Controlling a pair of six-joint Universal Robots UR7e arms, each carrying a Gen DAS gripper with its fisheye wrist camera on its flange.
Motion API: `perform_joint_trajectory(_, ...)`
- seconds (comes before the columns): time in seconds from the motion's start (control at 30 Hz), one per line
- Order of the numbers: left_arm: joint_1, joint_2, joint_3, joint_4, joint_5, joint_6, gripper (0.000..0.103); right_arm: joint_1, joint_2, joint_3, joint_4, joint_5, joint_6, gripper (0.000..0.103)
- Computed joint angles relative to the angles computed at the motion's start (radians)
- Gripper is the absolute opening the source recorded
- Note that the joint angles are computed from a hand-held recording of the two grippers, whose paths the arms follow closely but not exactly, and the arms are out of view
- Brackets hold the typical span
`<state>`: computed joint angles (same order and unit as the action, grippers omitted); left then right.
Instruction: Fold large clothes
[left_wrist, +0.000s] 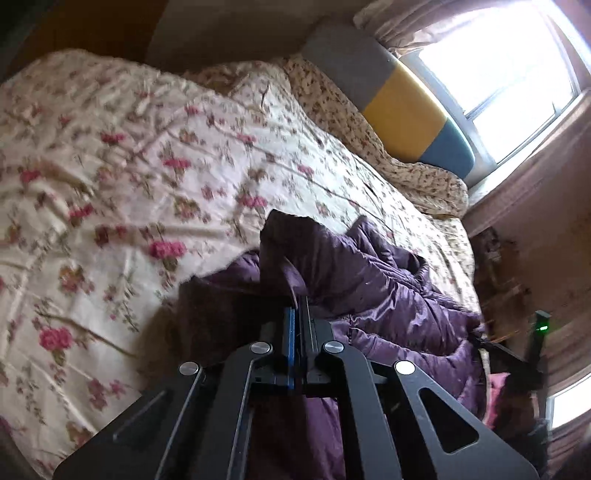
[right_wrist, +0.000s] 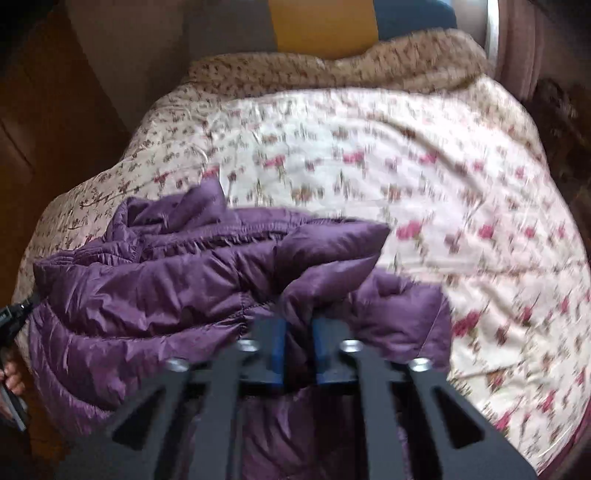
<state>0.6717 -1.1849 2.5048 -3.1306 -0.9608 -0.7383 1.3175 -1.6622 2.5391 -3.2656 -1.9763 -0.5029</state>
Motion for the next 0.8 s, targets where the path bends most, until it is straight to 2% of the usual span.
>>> perform_joint_trajectory(0.13, -0.042, -0.003, 0.004, 0.013, 0.095, -0.025, 0.001, 0.077, 0.065, 0.023, -0.243, -0.044, -0.086, 0.005)
perform_joint_trajectory(0.2, -0.061, 0.01, -0.004, 0.038, 0.157, -0.035, 0.001, 0.11, 0.135, 0.016, -0.357, -0.083, -0.113, 0.005)
perform_joint_trajectory(0.3, -0.064, 0.043, -0.039, 0.092, 0.219, -0.038, 0.001, 0.142, 0.302, -0.02, -0.566, -0.165, -0.183, 0.005)
perform_joint_trajectory(0.43, -0.054, 0.113, -0.091, 0.175, 0.298, -0.034, 0.001, 0.129, 0.446, -0.076, -0.688, -0.237, -0.207, 0.005)
perform_joint_trajectory(0.57, -0.043, 0.185, -0.132, 0.237, 0.351, -0.019, 0.001, 0.097, 0.535, -0.112, -0.753, -0.279, -0.236, 0.007)
perform_joint_trajectory(0.8, -0.007, 0.299, -0.159, 0.174, 0.382, 0.047, 0.001, 0.052, 0.643, -0.15, -0.841, -0.302, -0.293, 0.012)
